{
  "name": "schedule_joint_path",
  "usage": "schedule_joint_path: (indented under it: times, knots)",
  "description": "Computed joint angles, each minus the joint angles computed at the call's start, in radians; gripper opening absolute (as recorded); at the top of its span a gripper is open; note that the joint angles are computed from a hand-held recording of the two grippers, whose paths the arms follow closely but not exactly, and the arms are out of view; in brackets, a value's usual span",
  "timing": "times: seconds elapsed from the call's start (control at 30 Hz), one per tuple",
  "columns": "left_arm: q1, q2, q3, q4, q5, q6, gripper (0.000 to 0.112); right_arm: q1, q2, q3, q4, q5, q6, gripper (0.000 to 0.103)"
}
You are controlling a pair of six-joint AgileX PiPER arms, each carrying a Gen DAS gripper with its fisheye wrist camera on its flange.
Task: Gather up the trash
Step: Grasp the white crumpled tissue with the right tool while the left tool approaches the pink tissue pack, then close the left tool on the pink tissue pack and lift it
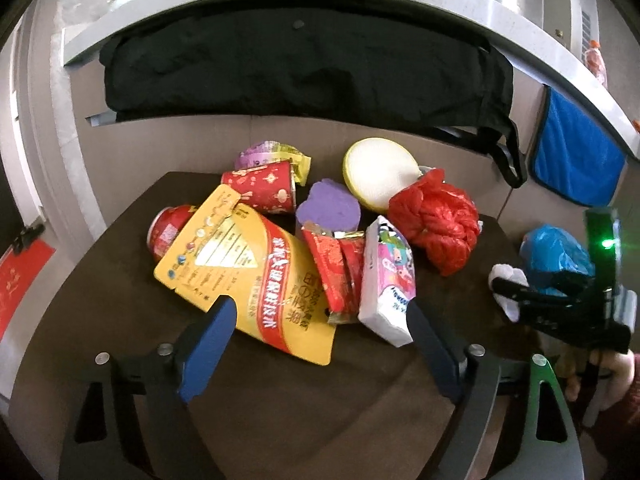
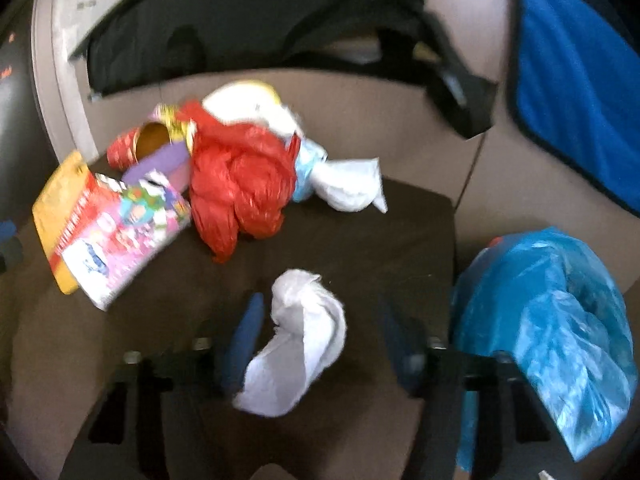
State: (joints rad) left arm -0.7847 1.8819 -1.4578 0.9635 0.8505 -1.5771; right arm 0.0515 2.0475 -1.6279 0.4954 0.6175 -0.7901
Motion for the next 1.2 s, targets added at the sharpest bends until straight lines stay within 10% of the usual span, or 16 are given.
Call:
schedule_joint_path:
  times: [0.17,0.43,0.83,0.97,1.2]
  knots:
    - [0.027,0.043,-0.070,-0.050,-0.045,0.085,0.085,-0.080,0.044,-0.079,0.217,0.204,-0.131,0.020]
    - [0.108,0.090,-0.123,-0.225,-0.173,0.183,0.061,-0.137,-0.057,0.066,0.315,0.176,-0.284,0.020]
    - [0.148,0.317,-0.447,-0.413,-0.051,0.441,0.053,-0.141,-0.117,0.185,0.366,0.090,-0.362,0.021]
    - [0.121,0.325,-0.469,-0.350,-0.024,0.410,0.030,-0.137,-0.149,0.232,0.371,0.058,-0.387,0.021]
    - [0.055,0.228,-0.380,-0.221,0.002,0.288,0.027,-0.161,-0.204,0.274,0.406,0.069,-0.427,0.021]
